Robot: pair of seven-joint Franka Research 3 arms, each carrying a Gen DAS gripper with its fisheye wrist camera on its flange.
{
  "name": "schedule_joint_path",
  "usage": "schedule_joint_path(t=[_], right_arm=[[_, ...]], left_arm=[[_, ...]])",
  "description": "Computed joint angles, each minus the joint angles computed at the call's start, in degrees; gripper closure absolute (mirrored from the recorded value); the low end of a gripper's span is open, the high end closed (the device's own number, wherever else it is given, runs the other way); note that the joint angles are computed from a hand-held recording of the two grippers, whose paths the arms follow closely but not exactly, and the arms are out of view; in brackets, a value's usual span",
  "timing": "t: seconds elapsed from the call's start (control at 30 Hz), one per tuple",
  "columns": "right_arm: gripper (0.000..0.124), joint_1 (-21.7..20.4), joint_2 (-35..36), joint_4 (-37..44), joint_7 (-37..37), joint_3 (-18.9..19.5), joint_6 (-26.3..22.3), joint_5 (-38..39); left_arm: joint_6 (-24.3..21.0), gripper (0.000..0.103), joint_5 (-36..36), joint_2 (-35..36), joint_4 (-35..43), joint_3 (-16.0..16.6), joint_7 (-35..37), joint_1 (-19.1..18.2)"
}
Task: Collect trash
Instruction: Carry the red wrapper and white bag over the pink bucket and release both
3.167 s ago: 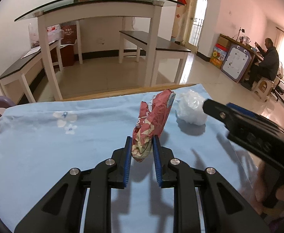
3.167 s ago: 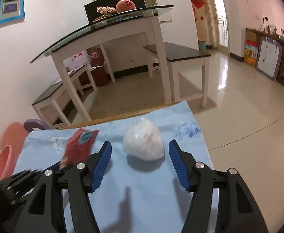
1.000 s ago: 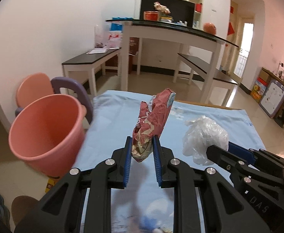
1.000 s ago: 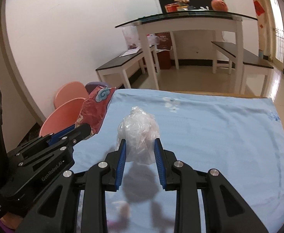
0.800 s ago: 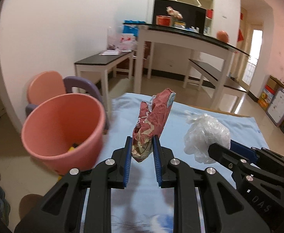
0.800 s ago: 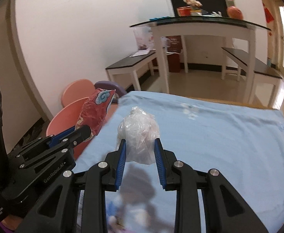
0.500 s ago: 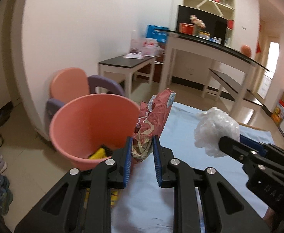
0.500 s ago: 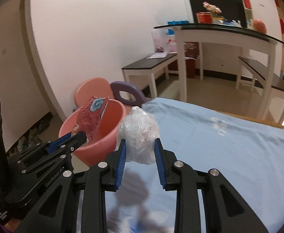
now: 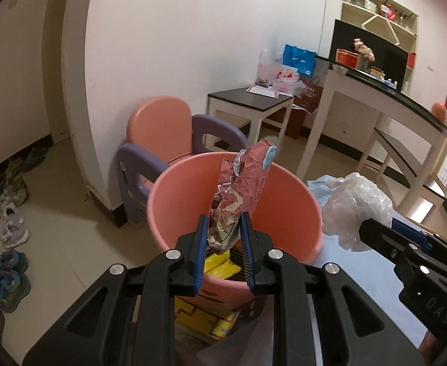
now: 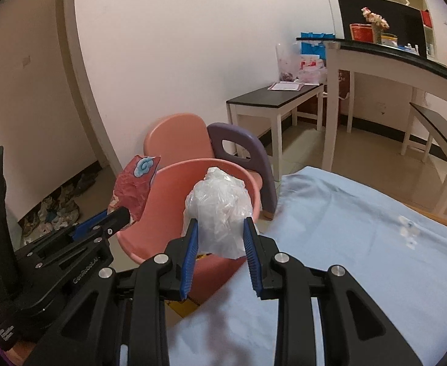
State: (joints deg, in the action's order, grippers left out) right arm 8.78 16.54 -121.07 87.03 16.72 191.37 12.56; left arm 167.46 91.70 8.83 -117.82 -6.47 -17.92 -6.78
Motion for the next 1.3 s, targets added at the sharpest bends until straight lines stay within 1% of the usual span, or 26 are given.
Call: schedule_joint_path(t=[0.03,0.1,0.13,0.27,0.53,0.67,0.73,0.8,0.87,0.9,0.93,0.97,1.03,1.1,1.2,1.23,1.3], right_arm=[[0.095,-0.2,0.6,0.7,0.0,0.1,-0.5,-0.2],[0.095,2.9,2.0,3.1,-0.5,-2.9,-1.9,0.5],[0.095,3.3,2.6,4.0,-0.9,-3.3,-2.4,0.7],[0.095,8.5,5.3,8.0,-2.1,-8.5,-4.5,2.2],[0.094,14.0,9.1,13.0,-2.9,-13.9,-7.7,3.2],[0.094,15.9,10.3,14.4,-2.3,-15.9,-8.6,2.9],[0.089,16.4,10.9,15.2,-2.0,-16.6,-9.2,2.7],[0.082,17.2,11.2,15.5,-1.5,-17.6,-9.5,2.3],[0.078,17.6,11.4,15.7,-1.1,-18.1,-9.4,2.0],[0.076,17.8,11.4,15.7,-1.0,-18.3,-9.3,1.8],[0.075,18.3,11.5,15.6,-0.7,-19.0,-9.2,1.6],[0.074,18.4,11.3,15.4,-0.5,-19.2,-9.0,1.5],[0.073,18.1,10.9,14.8,-0.5,-18.9,-8.7,1.6],[0.073,17.7,10.4,14.1,-0.5,-18.5,-8.3,1.7],[0.070,16.9,9.3,12.3,-1.0,-17.7,-7.0,2.0],[0.069,17.2,8.8,11.5,-1.1,-18.0,-6.2,2.1],[0.065,16.2,7.8,10.0,-1.9,-17.0,-4.9,2.4]], left_arm=[[-0.1,0.082,-0.7,0.6,0.5,0.1,0.7,0.1],[-0.2,0.082,-2.0,1.5,1.1,0.3,1.9,0.2],[-0.1,0.082,-3.1,2.2,1.6,0.5,3.1,0.3],[-0.3,0.082,-6.0,4.5,3.7,1.3,6.4,-0.3],[0.0,0.082,-9.4,6.7,5.3,3.1,10.2,-1.2],[0.6,0.081,-11.1,7.5,5.6,3.9,12.0,-1.4],[1.2,0.079,-12.2,7.8,5.7,4.2,12.9,-1.5],[1.6,0.074,-15.1,8.4,5.8,4.2,15.6,-1.3],[2.4,0.073,-16.8,8.8,6.1,4.7,17.1,-1.5],[2.4,0.070,-17.4,8.8,6.0,4.9,17.6,-1.7],[2.5,0.066,-18.0,8.8,6.0,5.1,18.3,-1.9],[2.8,0.065,-18.6,8.9,6.0,5.3,19.0,-2.1],[3.2,0.064,-19.5,8.9,5.8,5.7,19.9,-2.4],[3.5,0.064,-22.4,8.7,5.3,5.4,22.4,-2.3],[4.4,0.064,-19.7,8.0,4.9,7.1,19.8,-3.7],[4.8,0.064,-18.6,7.7,4.8,7.4,18.8,-3.9],[6.0,0.064,-16.3,7.3,4.6,7.7,16.8,-3.9]])
